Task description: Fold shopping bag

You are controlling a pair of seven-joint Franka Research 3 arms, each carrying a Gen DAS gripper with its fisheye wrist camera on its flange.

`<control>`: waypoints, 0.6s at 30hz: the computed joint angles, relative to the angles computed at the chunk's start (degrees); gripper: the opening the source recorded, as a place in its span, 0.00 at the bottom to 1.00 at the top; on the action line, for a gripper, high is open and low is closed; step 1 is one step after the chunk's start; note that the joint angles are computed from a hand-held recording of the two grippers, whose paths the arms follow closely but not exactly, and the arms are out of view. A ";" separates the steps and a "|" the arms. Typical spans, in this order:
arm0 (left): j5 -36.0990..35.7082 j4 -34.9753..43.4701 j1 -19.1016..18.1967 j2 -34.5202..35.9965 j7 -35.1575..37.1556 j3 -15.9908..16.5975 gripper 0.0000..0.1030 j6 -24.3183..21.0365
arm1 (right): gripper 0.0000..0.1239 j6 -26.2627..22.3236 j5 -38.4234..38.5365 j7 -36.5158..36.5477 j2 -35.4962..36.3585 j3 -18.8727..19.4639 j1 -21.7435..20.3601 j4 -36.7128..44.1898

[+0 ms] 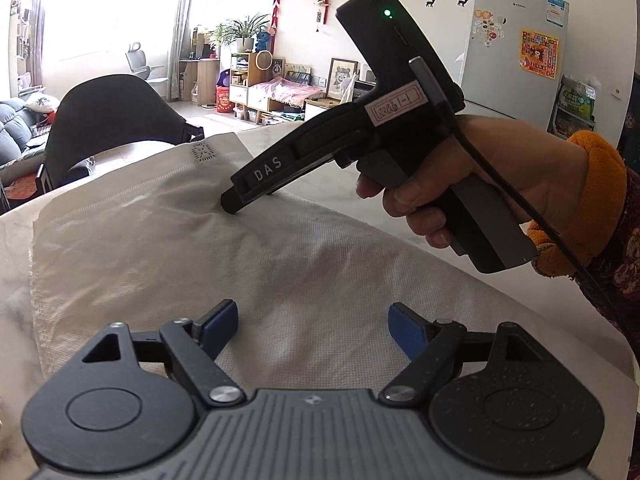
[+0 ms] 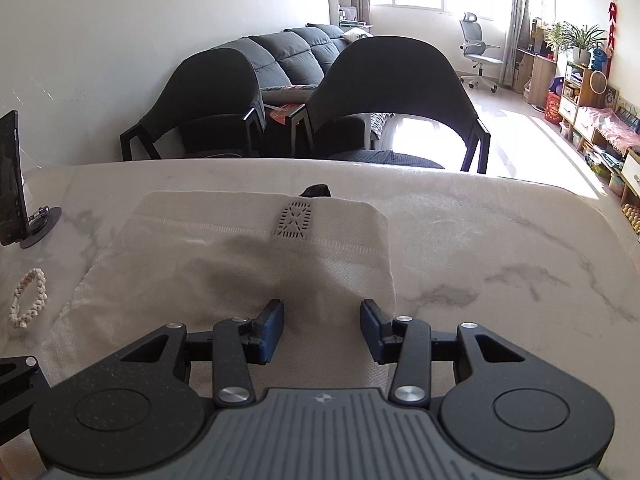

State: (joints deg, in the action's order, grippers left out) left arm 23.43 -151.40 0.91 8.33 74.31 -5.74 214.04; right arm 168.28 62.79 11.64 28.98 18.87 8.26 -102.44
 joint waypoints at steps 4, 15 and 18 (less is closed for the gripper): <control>1.19 0.30 0.52 0.26 -0.86 0.01 0.81 0.11 | 0.37 -0.21 1.22 -3.36 1.06 1.25 -1.00 1.24; 0.55 0.11 0.02 0.91 -0.06 -0.05 0.83 0.72 | 0.39 0.03 7.37 -13.05 3.45 2.77 -1.57 4.15; 0.99 0.12 0.17 0.87 -0.39 -0.10 0.84 0.69 | 0.39 0.01 8.11 -14.41 4.17 2.53 -1.08 5.14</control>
